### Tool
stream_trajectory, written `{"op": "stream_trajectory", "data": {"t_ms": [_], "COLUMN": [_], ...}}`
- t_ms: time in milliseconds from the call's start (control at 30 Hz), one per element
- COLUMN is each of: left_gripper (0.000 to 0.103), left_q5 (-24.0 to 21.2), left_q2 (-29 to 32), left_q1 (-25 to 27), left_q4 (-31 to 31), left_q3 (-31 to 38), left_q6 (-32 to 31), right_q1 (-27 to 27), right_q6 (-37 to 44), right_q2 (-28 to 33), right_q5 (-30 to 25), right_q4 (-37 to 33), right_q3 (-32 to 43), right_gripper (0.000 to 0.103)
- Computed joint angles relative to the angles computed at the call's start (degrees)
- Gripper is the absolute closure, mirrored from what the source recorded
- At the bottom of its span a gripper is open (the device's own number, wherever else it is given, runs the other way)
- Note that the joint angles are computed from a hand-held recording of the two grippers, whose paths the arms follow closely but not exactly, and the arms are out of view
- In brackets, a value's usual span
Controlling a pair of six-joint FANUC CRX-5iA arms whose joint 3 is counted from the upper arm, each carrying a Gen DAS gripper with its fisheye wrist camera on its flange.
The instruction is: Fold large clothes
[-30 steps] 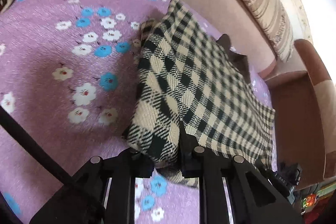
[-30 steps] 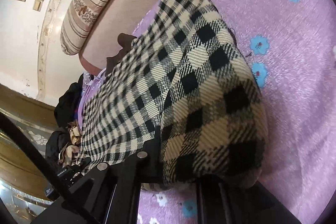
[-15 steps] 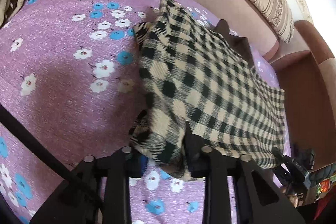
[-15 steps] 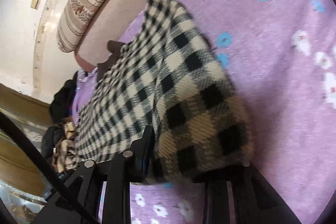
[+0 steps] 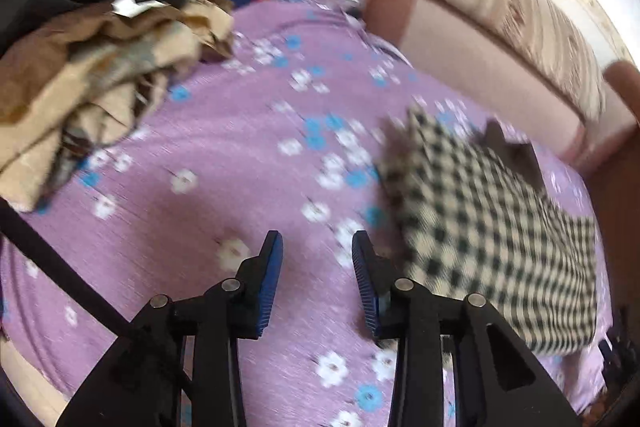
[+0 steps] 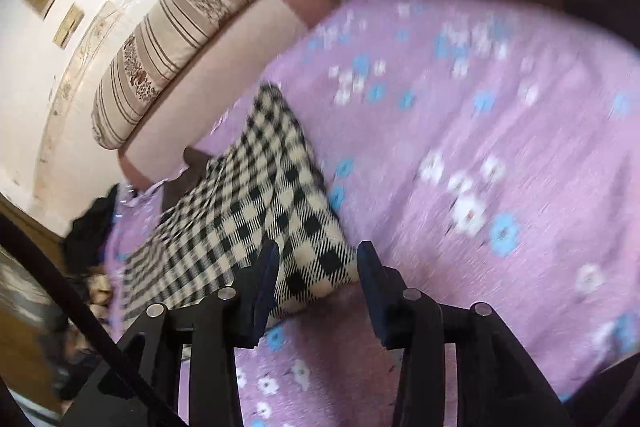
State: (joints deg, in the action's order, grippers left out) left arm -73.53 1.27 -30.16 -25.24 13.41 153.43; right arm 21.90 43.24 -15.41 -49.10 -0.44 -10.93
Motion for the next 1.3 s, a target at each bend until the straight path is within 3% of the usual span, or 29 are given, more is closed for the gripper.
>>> {"op": "stream_trajectory", "data": {"t_ms": [67,133,233,300,567,667,1133,1300], "left_gripper": [0.056,0.055,0.054,0.053,0.050,0.050,0.050,0.050], "left_q5": [0.4,0.8,0.9,0.6,-3.0,-4.4,-7.4,-6.5], "left_q2": [-0.6,-0.4,1.2,2.2,7.4,8.6,11.4,11.5], "left_q1": [0.5,0.9,1.2,0.8,-1.4,-1.6,-2.3,-1.6], "left_q4": [-0.3,0.1,0.9,0.6,-2.0,-3.4,-8.3,-7.4], "left_q3": [-0.4,-0.5,0.8,1.9,7.4,8.5,11.9,11.9], "left_q6": [1.1,1.5,0.4,-1.0,-7.3,-7.8,-8.4,-9.1], "right_q1": [4.0,8.0,11.5,13.4,18.6,21.0,29.6,32.6], "right_q6": [-1.8,2.0,14.8,21.5,29.4,29.2,32.9,32.7], "right_q2": [-0.9,-0.2,3.9,7.6,20.6,23.6,20.4,19.1], "right_q5": [1.3,1.4,-1.1,-3.2,-7.3,-7.7,-3.8,-0.6], "right_q4": [6.7,8.2,-0.1,-5.5,-12.8,-9.5,1.5,6.6], "right_q3": [-1.4,-0.2,5.5,9.7,20.7,21.8,16.9,13.9], "right_gripper": [0.058,0.058,0.061,0.074,0.077,0.076,0.073,0.060]}}
